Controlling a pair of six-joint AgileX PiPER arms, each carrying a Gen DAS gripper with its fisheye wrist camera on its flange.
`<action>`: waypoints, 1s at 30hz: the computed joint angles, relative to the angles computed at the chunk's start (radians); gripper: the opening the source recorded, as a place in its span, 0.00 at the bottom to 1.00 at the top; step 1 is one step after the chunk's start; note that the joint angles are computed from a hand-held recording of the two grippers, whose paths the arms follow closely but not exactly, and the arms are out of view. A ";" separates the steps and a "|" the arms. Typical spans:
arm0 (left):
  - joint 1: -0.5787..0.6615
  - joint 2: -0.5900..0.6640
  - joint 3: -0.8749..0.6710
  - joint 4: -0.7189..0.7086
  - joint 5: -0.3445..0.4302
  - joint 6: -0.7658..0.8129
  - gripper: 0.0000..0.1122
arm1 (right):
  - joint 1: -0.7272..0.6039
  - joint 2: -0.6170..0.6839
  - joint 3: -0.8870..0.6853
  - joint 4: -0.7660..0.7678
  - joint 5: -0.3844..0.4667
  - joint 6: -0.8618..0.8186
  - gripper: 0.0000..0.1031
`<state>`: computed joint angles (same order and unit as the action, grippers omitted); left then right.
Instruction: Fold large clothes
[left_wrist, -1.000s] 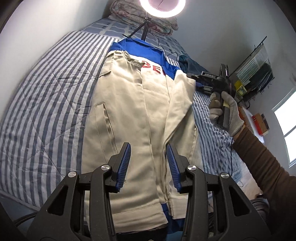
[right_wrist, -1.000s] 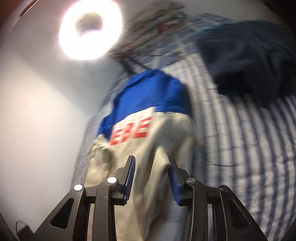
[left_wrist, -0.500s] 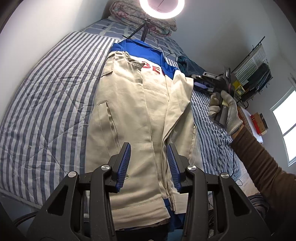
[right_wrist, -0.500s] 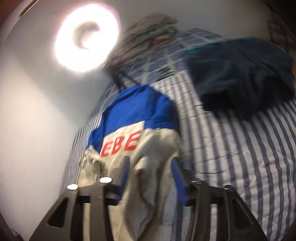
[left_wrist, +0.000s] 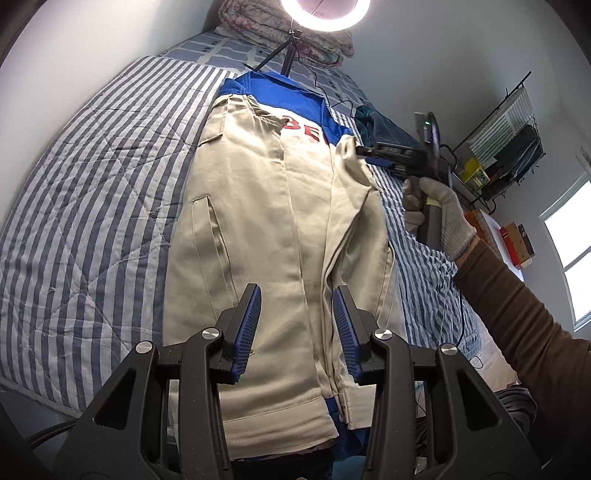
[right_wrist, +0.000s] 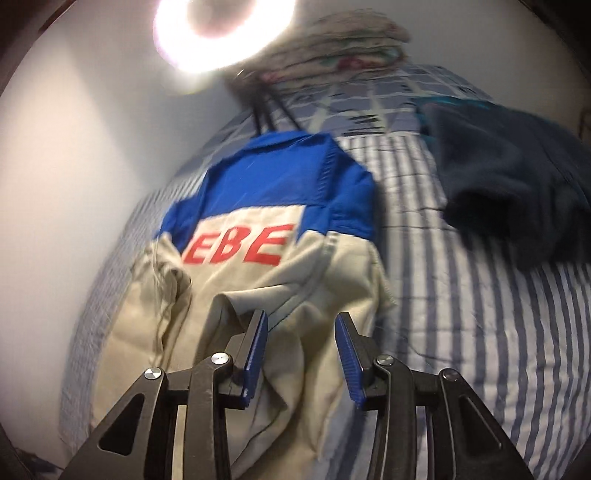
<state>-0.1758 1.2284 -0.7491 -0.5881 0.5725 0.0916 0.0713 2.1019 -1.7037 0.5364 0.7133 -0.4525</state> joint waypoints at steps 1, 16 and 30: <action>0.002 0.003 0.000 -0.003 0.002 0.003 0.36 | 0.013 0.006 -0.010 -0.037 0.003 0.019 0.39; 0.006 -0.006 0.002 0.016 0.014 -0.009 0.36 | 0.111 0.036 -0.076 -0.283 0.043 0.103 0.39; -0.011 0.013 0.013 0.271 0.040 -0.278 0.36 | 0.187 0.160 -0.471 -0.351 0.261 0.279 0.04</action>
<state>-0.1865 1.2415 -0.7362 -0.3174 0.6125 -0.1859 0.2585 2.2621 -2.1751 0.1854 0.9746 -0.1732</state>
